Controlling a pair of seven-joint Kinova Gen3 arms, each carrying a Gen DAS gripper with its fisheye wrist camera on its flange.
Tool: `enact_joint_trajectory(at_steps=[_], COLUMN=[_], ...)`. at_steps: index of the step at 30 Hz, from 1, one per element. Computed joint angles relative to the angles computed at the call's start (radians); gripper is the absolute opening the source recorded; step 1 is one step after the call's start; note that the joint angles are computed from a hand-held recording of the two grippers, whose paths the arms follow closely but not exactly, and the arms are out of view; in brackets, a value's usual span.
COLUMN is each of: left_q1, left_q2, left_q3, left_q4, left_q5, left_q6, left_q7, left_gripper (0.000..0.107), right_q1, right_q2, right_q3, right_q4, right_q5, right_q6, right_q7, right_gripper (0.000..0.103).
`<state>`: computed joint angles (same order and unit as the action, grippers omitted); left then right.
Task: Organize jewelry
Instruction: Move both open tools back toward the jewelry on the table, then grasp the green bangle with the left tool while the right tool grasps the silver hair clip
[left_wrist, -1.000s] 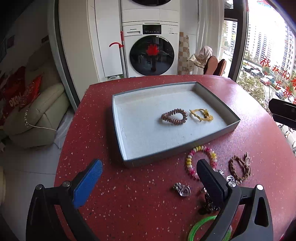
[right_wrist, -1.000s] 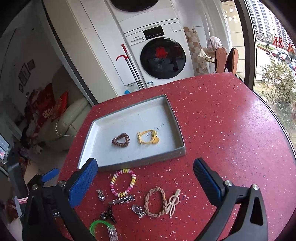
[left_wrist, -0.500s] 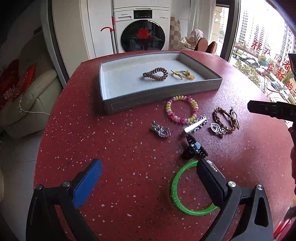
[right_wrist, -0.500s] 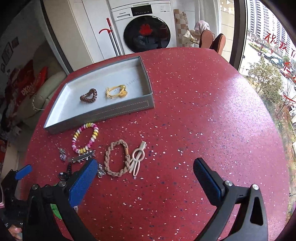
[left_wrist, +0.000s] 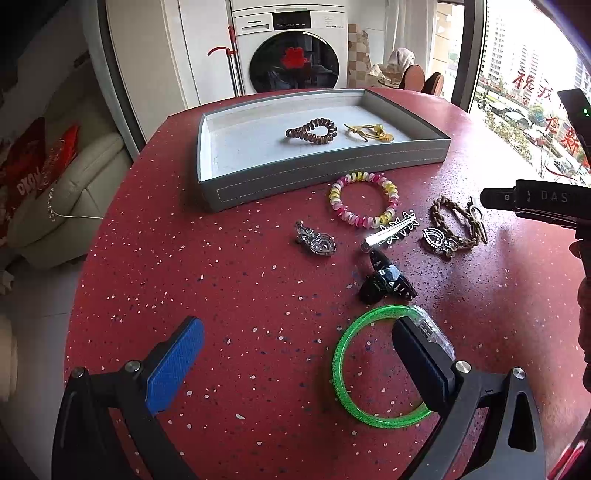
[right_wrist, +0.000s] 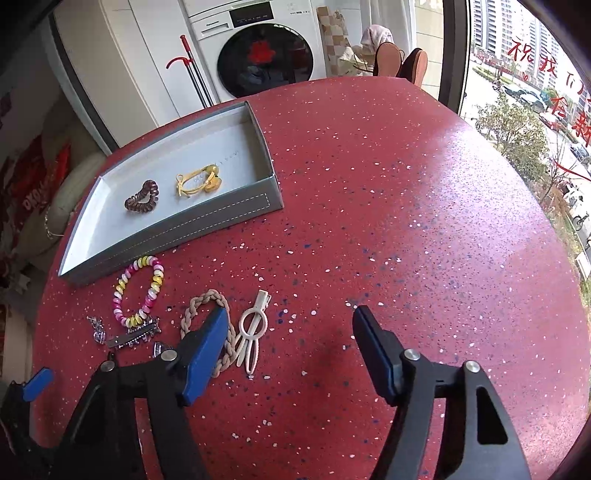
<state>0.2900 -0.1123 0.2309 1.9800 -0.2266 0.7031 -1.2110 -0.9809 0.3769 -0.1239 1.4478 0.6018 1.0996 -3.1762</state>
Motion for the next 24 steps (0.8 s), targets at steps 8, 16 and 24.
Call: enact_joint_trajectory(at_steps=[8, 16, 24], left_q1=[0.010, 0.033, 0.047], left_q2=[0.006, 0.015, 0.011], left_q3=[0.019, 0.033, 0.020], left_q4=[0.005, 0.012, 0.025], left_q5=[-0.037, -0.071, -0.057], left_q6=[0.000, 0.008, -0.007], left_q7=[0.046, 0.077, 0.060], left_gripper=[0.103, 0.103, 0.097], right_q1=[-0.011, -0.030, -0.045], right_q2=[0.042, 0.079, 0.117], right_q3=[0.012, 0.019, 0.034], right_q4=[-0.048, -0.104, -0.163], right_q5=[-0.007, -0.007, -0.021], right_q6=[0.042, 0.072, 0.108], right_q7=[0.012, 0.094, 0.178], right_gripper=[0.042, 0.042, 0.041])
